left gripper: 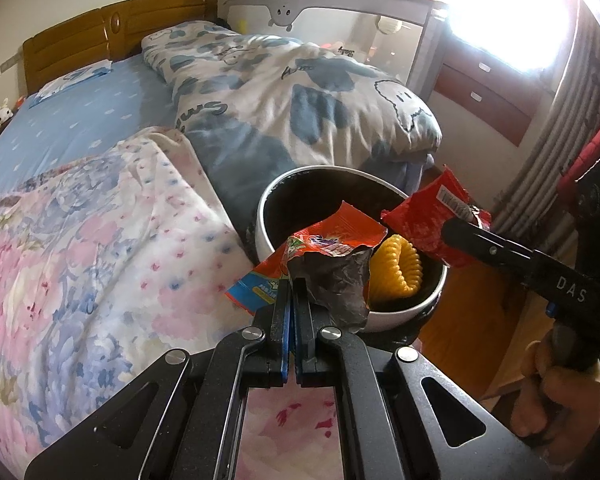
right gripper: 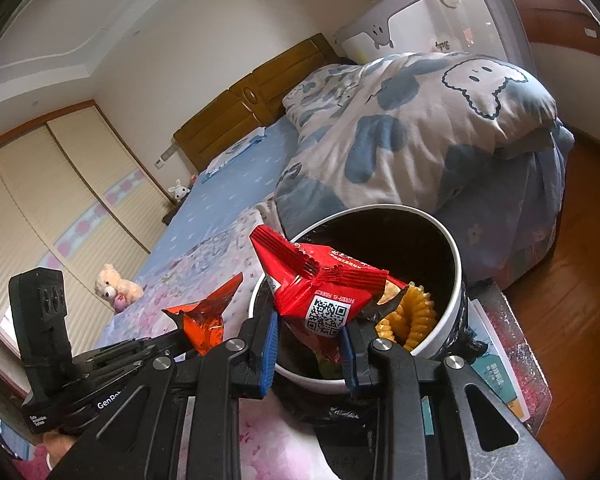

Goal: Collect trash

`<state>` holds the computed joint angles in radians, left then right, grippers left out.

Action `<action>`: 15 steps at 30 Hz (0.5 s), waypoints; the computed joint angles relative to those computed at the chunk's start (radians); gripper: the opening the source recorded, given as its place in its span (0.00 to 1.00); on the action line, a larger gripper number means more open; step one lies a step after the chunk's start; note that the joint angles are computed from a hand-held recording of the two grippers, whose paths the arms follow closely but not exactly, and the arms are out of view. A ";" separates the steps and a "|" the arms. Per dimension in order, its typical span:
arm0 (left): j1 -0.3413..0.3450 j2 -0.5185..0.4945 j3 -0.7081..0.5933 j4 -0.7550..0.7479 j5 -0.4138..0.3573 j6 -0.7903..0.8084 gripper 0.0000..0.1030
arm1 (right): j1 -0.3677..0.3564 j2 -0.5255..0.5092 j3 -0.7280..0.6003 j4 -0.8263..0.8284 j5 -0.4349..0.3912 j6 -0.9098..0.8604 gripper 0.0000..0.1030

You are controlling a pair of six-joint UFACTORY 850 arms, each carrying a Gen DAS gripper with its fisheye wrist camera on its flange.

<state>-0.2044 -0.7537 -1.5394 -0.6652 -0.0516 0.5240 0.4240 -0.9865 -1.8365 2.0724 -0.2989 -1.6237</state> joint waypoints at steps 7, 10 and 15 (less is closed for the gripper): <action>-0.002 -0.004 -0.008 0.043 -0.003 -0.042 0.01 | 0.002 0.001 -0.003 0.009 0.002 -0.011 0.26; -0.003 -0.004 -0.008 0.055 -0.002 -0.053 0.01 | 0.001 -0.002 -0.008 -0.004 -0.001 0.000 0.26; -0.002 -0.004 -0.008 0.033 -0.001 -0.032 0.01 | 0.001 -0.004 -0.012 -0.011 -0.001 0.006 0.26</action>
<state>-0.2065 -0.7577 -1.5476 -0.6317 -0.0527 0.4923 0.4248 -0.9908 -1.8487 2.0619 -0.3002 -1.6178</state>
